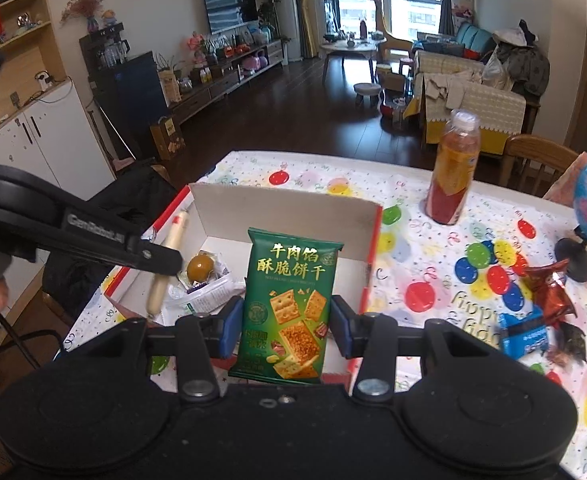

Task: Organize snacks
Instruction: 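Carry the cracker bag and sausage stick into the box and release both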

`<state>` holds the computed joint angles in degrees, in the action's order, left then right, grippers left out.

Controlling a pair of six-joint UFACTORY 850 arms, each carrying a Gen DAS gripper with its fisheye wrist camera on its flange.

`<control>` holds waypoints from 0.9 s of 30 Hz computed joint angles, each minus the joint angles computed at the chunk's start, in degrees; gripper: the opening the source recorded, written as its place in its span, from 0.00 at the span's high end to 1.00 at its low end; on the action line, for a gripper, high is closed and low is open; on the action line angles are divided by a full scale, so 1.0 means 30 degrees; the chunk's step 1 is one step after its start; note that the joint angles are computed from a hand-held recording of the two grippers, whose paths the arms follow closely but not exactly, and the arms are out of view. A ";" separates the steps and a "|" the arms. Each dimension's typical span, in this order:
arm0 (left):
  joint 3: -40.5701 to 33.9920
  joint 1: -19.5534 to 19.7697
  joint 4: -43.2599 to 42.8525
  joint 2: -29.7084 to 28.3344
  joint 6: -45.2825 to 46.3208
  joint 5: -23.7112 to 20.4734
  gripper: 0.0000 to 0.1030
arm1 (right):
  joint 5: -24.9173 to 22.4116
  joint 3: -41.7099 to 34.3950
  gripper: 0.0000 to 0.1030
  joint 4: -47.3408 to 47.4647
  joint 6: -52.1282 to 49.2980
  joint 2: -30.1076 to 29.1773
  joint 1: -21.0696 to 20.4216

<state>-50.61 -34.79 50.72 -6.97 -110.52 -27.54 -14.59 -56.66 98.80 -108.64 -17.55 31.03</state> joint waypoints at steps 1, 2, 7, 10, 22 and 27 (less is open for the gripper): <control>0.0173 0.0194 -0.0007 0.0091 0.0071 0.0051 0.89 | 0.0169 -0.0222 0.57 -0.0293 0.0371 -0.0242 0.0142; 0.0306 0.0432 -0.0081 0.0135 0.0209 0.0133 0.89 | 0.0371 -0.0476 0.57 -0.0511 0.0658 -0.0540 0.0286; 0.0616 0.1638 -0.0768 -0.0142 0.1604 0.0579 0.89 | 0.1216 -0.1806 0.57 -0.3257 0.3948 -0.2067 0.0829; 0.0573 0.2208 -0.1115 -0.0642 0.2410 0.0757 0.89 | 0.1739 -0.2689 0.57 -0.6243 0.7190 -0.3010 0.1112; -0.0790 0.3895 -0.4655 -0.3237 0.7738 0.1325 0.89 | 0.1797 -0.5674 0.57 -2.0457 2.0784 -0.6041 0.1573; -0.1365 0.4292 -0.6541 -0.4101 1.0083 0.1243 0.89 | 0.1324 -0.6319 0.57 -2.1834 2.2060 -0.6646 0.1599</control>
<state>-54.70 -21.91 31.10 -19.27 -80.27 -23.82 -10.62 -75.61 33.30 -42.46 -37.49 35.83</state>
